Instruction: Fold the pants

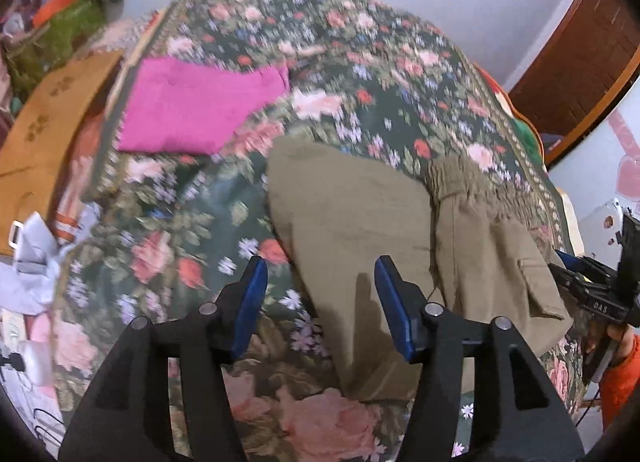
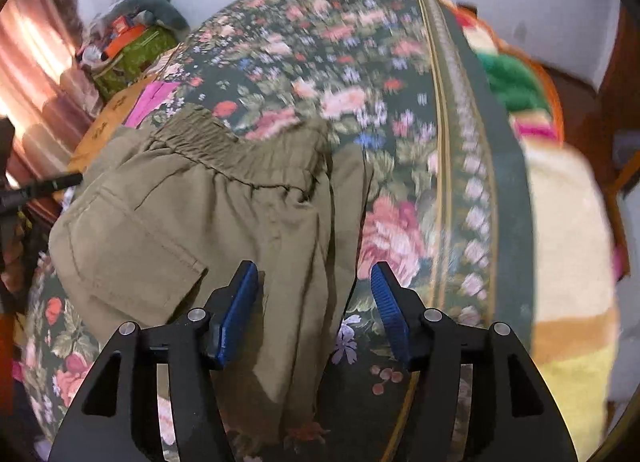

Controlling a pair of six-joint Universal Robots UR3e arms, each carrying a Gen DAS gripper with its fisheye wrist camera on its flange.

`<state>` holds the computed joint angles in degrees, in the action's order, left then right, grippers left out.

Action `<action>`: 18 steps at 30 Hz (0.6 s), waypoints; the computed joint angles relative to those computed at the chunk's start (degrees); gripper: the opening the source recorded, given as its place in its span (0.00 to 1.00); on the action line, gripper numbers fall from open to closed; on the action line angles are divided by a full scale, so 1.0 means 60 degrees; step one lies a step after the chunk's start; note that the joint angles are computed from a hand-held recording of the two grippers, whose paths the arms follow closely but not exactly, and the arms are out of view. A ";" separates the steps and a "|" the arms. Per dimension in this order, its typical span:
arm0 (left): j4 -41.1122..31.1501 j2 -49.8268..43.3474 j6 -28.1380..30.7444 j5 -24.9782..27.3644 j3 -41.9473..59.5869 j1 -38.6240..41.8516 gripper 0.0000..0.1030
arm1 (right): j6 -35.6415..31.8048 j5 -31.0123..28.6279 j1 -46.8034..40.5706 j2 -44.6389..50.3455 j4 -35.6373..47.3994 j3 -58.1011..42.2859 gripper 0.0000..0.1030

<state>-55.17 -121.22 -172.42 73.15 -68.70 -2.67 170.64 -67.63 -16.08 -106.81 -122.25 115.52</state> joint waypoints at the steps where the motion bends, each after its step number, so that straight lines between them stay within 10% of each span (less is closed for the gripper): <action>1: -0.0250 -0.0217 0.0019 -0.0037 0.0246 -0.0040 0.54 | 0.0036 0.0356 -0.0255 0.0049 0.0059 0.0087 0.53; 11: -0.1160 -0.1305 0.0397 -0.0475 0.1626 -0.0380 0.54 | 0.0338 0.0734 0.0010 0.1173 -0.0380 -0.0367 0.50; 18: -0.0202 -0.1326 0.0280 -0.0163 0.1434 -0.0613 0.13 | 0.0129 0.1128 -0.0251 0.1030 -0.0462 -0.0173 0.18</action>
<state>-56.38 -129.18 -170.74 72.17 -60.09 -6.34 171.42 -60.86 -17.59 -100.63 -125.02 114.48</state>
